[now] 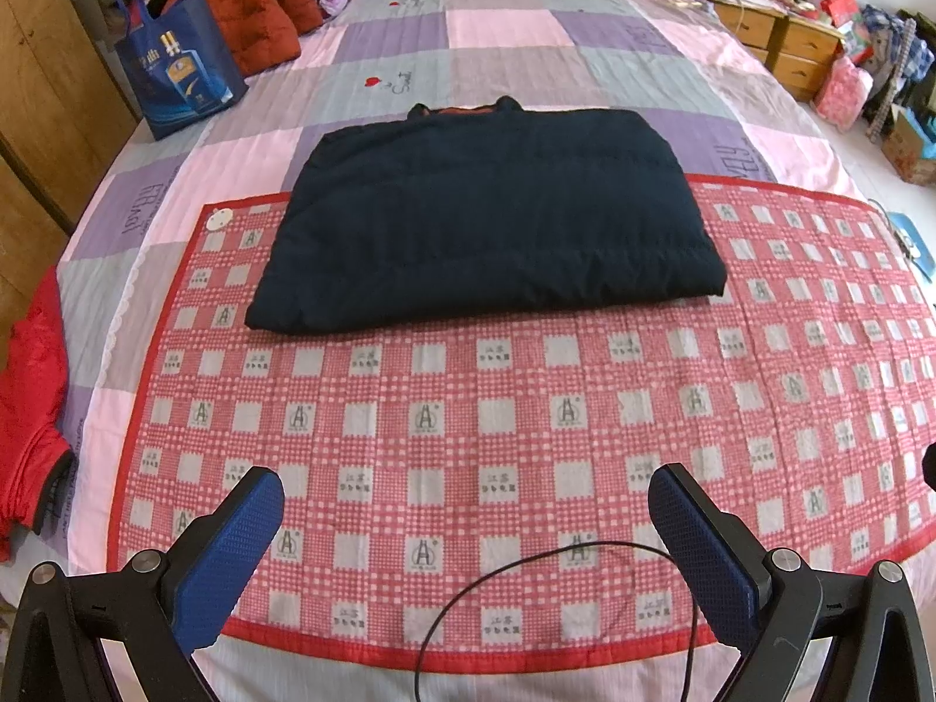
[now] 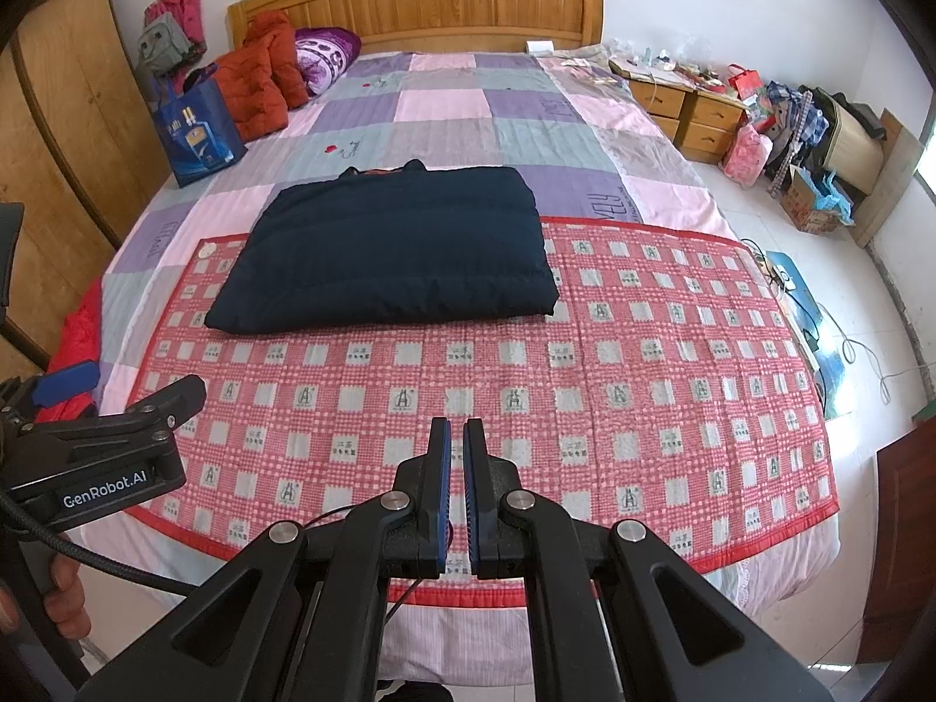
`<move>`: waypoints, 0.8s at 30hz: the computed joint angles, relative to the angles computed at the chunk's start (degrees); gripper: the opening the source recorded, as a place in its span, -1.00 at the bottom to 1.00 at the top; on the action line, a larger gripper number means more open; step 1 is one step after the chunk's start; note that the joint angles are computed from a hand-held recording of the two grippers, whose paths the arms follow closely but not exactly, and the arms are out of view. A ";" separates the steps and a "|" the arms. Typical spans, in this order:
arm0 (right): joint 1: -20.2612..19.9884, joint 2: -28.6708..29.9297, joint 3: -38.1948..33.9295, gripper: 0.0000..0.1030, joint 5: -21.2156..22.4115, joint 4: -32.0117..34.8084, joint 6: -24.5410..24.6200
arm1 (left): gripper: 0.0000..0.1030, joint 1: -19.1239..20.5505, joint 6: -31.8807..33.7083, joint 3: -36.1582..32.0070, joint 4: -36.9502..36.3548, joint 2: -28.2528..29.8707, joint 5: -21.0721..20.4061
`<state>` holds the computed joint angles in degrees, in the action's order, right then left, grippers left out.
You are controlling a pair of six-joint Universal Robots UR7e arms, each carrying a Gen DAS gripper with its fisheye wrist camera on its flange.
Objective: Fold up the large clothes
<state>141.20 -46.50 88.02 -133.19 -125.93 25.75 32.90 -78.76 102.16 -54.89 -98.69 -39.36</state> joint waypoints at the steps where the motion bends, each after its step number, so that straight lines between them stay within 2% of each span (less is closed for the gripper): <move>1: 0.01 0.03 -0.06 -0.91 -0.03 0.04 0.01 | 1.00 0.03 0.05 0.02 -0.01 0.01 0.09; 9: 0.54 0.30 0.62 -0.91 -0.25 -1.25 -0.26 | 1.00 -1.65 0.64 -1.07 1.36 0.26 0.89; 13: 0.83 -0.22 0.52 -0.91 -0.76 -1.63 -0.96 | 1.00 -3.66 -0.26 -3.47 5.24 1.33 2.74; 16: 1.08 -0.65 0.04 -0.91 -1.29 -1.56 -1.28 | 1.00 -4.18 -4.20 -7.86 13.44 4.68 2.41; 17: 1.19 -0.70 -0.16 -0.91 -1.43 -1.58 -1.40 | 1.00 -3.85 -5.97 -10.38 17.97 6.91 1.08; 19: 1.48 -0.73 -0.64 -0.91 -1.74 -1.62 -1.76 | 1.00 -3.49 -7.72 -12.94 22.29 9.08 -0.67; 24: 2.56 -0.45 -2.20 -0.91 -2.36 -2.03 -3.25 | 1.00 -4.91 -5.36 -11.35 15.32 4.99 -1.67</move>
<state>143.76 -46.95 85.82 -135.55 -127.96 22.50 27.99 -84.12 90.81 -39.57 -93.71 -41.03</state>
